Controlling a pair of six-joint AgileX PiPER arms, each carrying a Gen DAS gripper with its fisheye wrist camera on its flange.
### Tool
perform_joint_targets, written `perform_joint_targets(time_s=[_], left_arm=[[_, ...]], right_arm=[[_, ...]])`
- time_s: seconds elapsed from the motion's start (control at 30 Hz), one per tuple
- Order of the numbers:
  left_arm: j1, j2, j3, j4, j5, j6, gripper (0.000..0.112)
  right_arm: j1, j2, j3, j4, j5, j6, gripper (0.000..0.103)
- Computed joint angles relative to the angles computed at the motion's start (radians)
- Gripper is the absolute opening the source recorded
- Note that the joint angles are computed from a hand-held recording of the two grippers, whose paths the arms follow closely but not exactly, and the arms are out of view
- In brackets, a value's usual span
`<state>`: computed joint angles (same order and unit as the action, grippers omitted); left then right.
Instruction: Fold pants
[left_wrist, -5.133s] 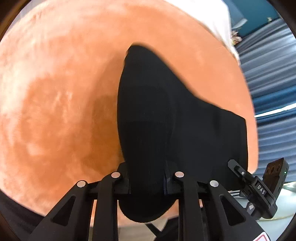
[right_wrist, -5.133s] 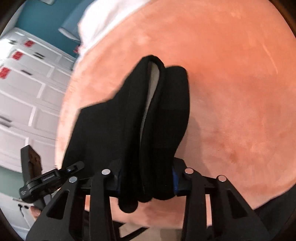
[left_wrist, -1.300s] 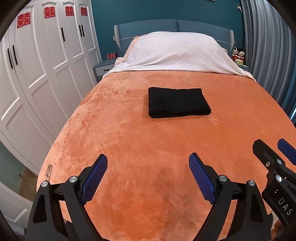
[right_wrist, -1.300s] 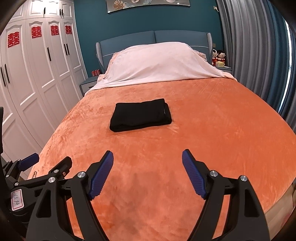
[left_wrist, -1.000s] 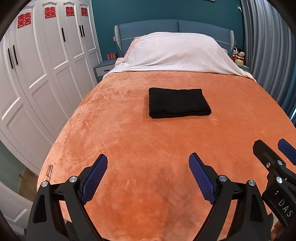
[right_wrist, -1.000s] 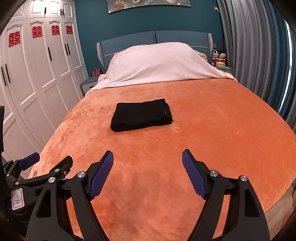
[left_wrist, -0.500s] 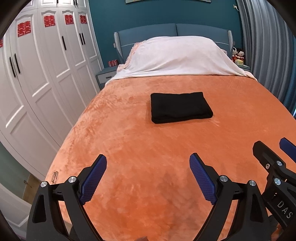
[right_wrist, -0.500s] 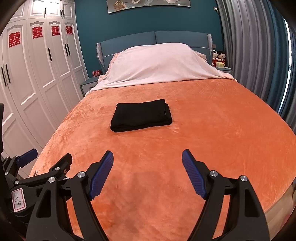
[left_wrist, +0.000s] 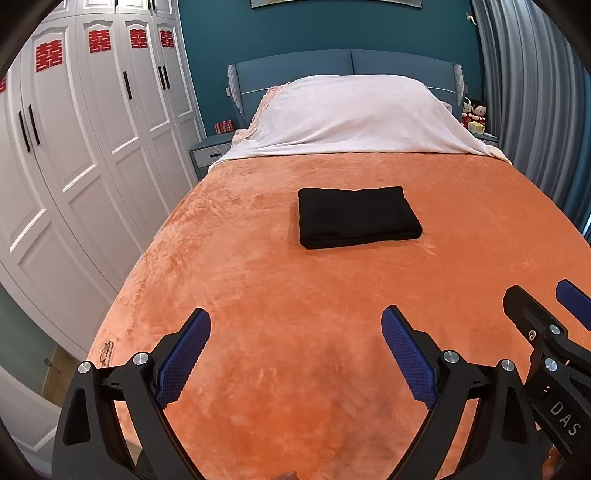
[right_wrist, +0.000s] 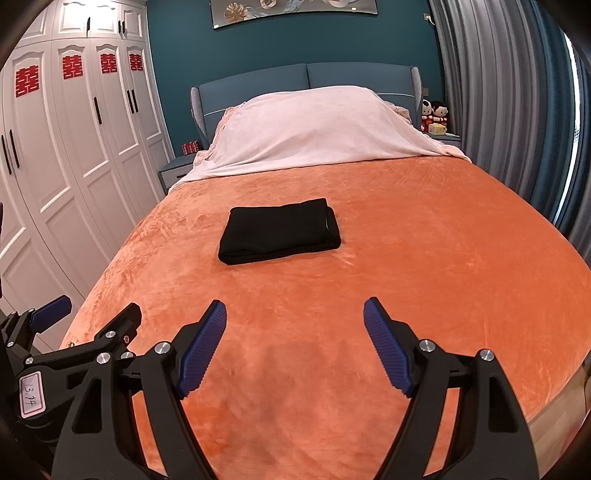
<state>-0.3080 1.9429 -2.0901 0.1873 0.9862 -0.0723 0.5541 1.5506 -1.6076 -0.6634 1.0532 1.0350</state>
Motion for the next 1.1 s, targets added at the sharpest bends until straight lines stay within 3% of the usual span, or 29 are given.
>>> perform_joint_targets(time_s=[0.43, 0.6, 1.1], left_arm=[[-0.003, 0.012, -0.034, 0.001, 0.012, -0.001, 0.092], [0.014, 0.024, -0.064, -0.07, 0.032, 0.035, 0.092], [-0.011, 0.012, -0.04, -0.025, 0.014, 0.012, 0.092]], right_arm=[[0.0, -0.003, 0.001, -0.004, 0.002, 0.001, 0.075], [-0.01, -0.016, -0.002, 0.002, 0.005, -0.015, 0.075], [-0.022, -0.027, -0.013, 0.01, 0.014, -0.033, 0.075]])
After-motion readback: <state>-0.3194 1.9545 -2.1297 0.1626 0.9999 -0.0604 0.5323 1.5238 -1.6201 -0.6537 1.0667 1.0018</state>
